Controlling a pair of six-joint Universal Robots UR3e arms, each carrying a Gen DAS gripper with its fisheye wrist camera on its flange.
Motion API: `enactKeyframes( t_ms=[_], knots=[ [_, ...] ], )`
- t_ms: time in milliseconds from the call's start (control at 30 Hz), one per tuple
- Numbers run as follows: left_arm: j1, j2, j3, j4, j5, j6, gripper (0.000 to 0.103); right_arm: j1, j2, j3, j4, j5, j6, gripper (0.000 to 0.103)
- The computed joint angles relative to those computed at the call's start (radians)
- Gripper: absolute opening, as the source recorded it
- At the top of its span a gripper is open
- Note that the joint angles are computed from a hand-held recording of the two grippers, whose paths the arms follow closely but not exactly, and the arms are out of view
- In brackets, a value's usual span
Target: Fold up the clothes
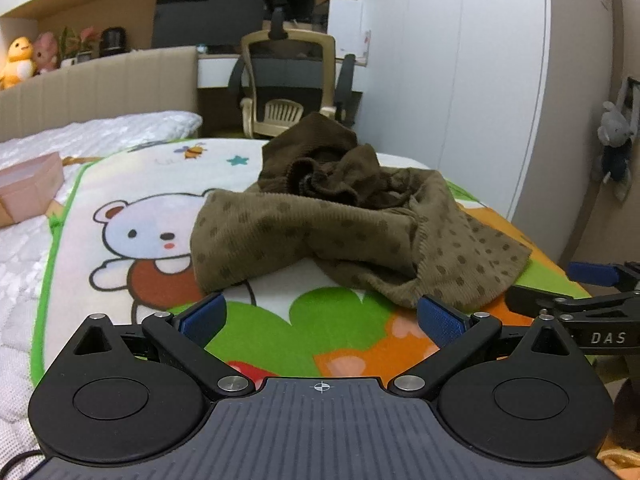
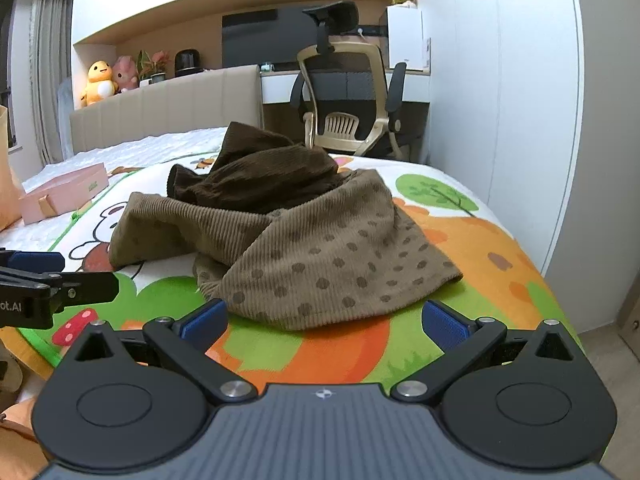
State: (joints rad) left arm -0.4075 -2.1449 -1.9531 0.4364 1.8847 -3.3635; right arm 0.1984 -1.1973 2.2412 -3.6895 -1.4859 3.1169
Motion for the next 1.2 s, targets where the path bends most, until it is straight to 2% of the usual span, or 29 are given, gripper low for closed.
enactKeyframes(
  t_ms=[100, 133, 200, 300, 1200],
  knots=[
    [-0.023, 0.004, 0.005, -0.010, 0.032, -0.012, 0.103, 0.008, 0.003, 0.005, -0.009, -0.002, 0.001, 0.103],
    [-0.032, 0.007, -0.027, 0.028, 0.038, -0.022, 0.103, 0.010, 0.004, 0.006, -0.012, -0.002, 0.001, 0.103],
    [-0.016, 0.028, -0.015, -0.052, 0.005, -0.037, 0.103, 0.008, 0.016, -0.012, 0.002, 0.005, 0.001, 0.103],
    [0.010, 0.029, -0.020, -0.053, -0.031, -0.025, 0.103, 0.004, 0.008, 0.008, -0.015, 0.013, 0.004, 0.103],
    [-0.003, 0.031, -0.017, -0.076, -0.004, -0.034, 0.103, 0.013, 0.024, -0.016, 0.014, 0.014, 0.003, 0.103]
  ],
)
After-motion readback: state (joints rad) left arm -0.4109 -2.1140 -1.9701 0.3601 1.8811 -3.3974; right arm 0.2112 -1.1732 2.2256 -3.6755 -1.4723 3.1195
